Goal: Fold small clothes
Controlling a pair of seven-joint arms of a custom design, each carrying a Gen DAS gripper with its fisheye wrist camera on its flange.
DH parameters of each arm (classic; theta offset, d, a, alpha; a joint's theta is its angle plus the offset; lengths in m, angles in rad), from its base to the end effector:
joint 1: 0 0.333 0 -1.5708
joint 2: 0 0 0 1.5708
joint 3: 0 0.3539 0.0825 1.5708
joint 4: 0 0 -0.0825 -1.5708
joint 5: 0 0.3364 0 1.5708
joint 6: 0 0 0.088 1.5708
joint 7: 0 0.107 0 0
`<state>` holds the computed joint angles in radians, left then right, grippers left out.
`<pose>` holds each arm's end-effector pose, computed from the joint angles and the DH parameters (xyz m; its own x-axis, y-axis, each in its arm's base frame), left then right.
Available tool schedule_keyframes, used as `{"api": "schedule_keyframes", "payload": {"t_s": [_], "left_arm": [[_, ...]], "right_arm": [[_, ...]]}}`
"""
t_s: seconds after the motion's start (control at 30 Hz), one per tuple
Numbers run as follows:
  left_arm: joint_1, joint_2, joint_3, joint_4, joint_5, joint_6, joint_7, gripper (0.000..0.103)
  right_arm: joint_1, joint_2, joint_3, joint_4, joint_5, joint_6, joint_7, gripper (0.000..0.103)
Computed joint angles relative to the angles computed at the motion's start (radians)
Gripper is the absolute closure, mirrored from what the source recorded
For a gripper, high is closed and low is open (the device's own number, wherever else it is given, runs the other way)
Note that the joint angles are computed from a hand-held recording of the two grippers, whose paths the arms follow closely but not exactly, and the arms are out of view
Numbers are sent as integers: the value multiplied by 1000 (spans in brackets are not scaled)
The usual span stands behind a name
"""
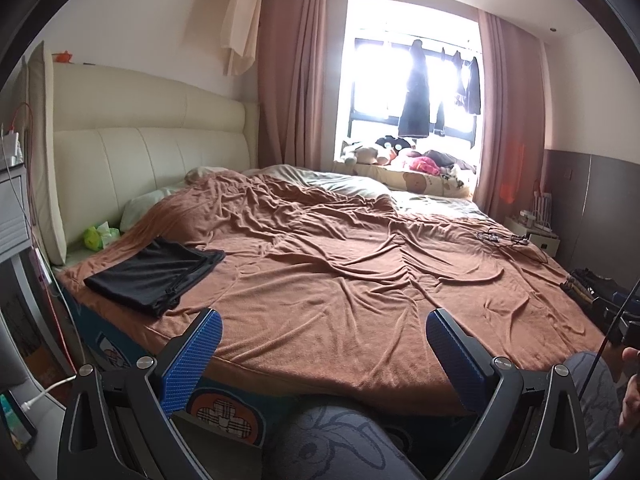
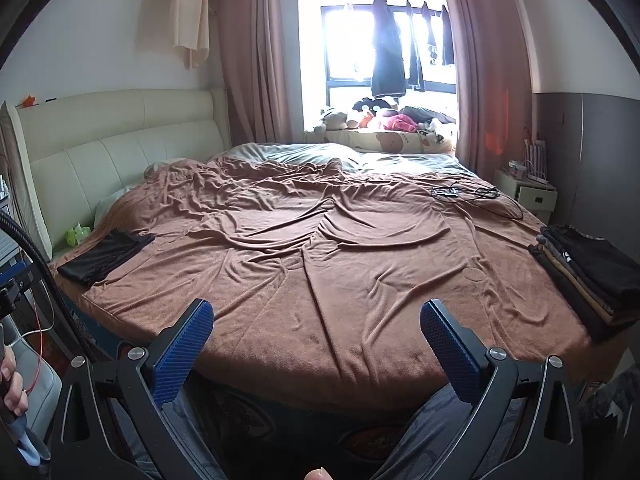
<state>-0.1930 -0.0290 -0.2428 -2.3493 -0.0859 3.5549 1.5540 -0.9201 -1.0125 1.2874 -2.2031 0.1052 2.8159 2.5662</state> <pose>0.4612 -0.2048 0.5674 -0.3621 -0.9294 0.0716 -0.3342 0.0577 -0.9407 0.3632 0.3701 0.5621 -0.3035 -0.9498 -0.0756 -0.2871 0.1668 -0.9433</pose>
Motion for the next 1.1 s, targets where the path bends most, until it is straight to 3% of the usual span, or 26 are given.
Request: {"api": "schedule_keyframes", "payload": {"t_s": [0.47,0.57,1.1], "left_arm": [[-8,5,2,1,-8,3,5,0],[-13,8,-8,0,-64,15,58,0],[-11,9,15,-6,16,17,-13,0]], "right_arm": [[2,18,0,-6,-2,6,6,0],[5,21,-2,-6,-3,4,10,0],[7,19,-6,-3,-12,-9,20,0]]}}
